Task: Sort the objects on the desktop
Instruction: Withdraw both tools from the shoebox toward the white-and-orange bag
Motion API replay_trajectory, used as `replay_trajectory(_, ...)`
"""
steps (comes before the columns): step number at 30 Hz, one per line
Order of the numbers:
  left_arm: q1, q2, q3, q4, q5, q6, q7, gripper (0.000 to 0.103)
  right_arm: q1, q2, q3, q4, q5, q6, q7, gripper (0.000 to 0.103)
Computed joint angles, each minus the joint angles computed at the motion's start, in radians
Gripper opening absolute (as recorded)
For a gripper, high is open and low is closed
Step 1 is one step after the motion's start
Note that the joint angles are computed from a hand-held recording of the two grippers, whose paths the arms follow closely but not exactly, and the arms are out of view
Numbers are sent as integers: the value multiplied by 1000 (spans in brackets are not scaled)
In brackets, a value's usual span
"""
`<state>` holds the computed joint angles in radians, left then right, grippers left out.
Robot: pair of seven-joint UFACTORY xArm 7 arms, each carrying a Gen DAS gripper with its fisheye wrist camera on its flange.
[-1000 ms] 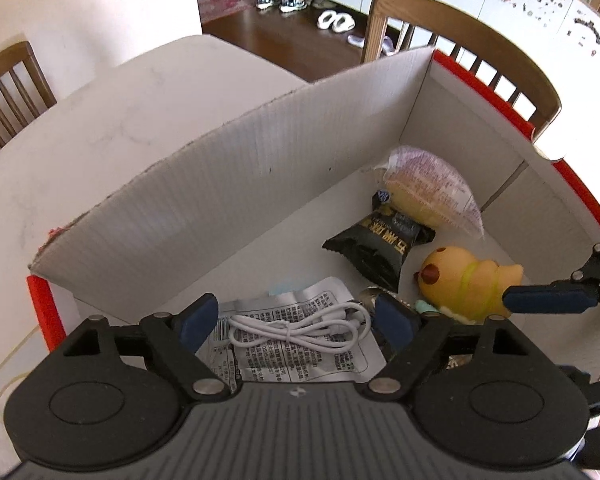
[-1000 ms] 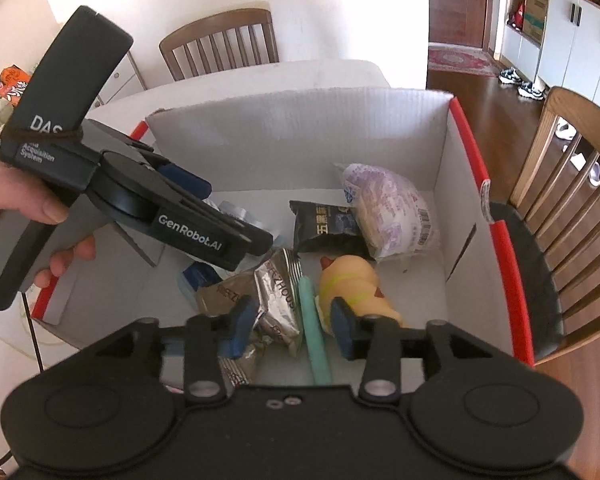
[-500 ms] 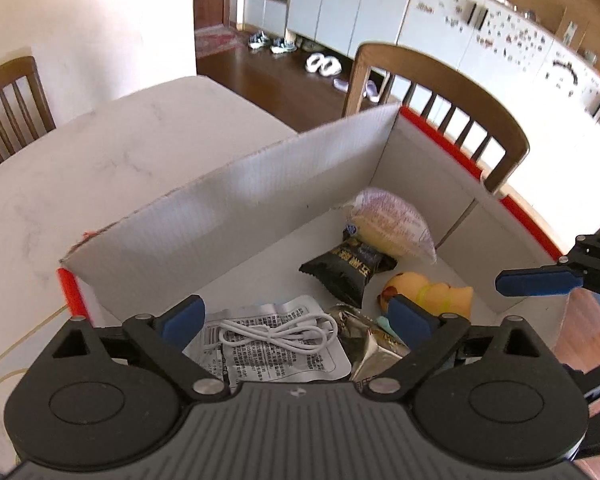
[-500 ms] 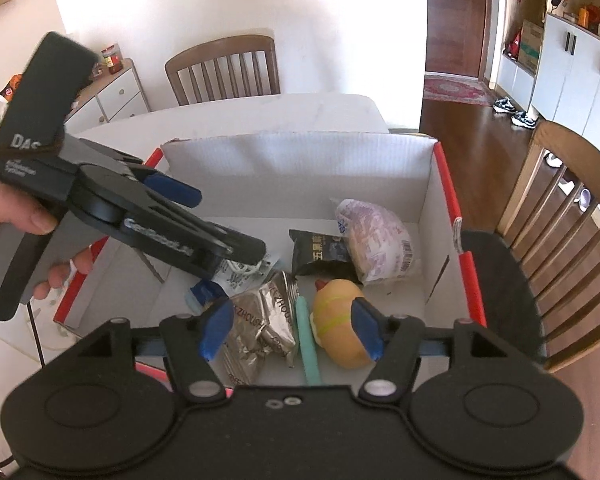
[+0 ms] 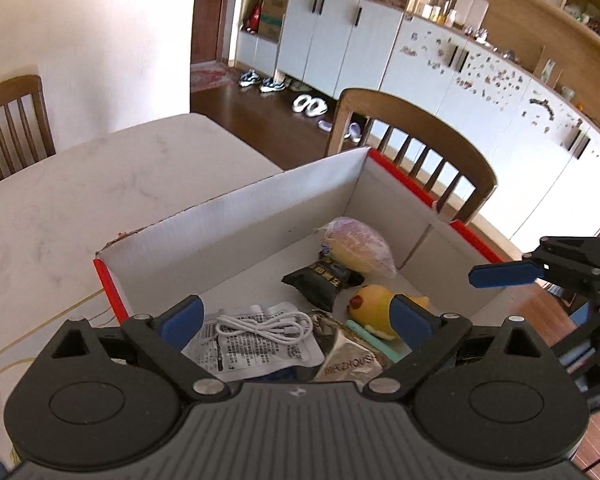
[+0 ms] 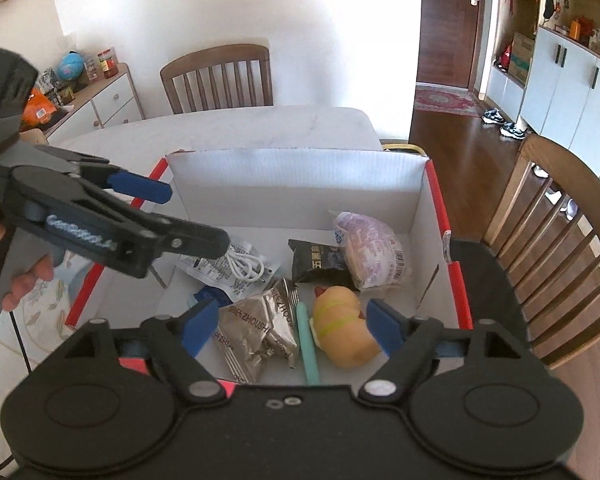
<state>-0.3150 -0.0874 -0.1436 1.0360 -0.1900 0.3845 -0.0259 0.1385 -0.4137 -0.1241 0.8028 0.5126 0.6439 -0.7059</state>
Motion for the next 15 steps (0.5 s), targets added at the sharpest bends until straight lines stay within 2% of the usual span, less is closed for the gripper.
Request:
replay_trajectory(6, -31, -81, 12, -79, -73, -38, 83, 103, -11, -35, 13, -29, -17, -21, 53, 88)
replay_trajectory(10, -51, -149, 19, -152, -88, -101, 96, 103, 2, -67, 6, -47, -11, -28, 81, 89)
replay_trajectory(15, -96, -232, 62, -227, -147, -125, 134, 103, 6, -108, 24, -80, -46, -52, 138, 91)
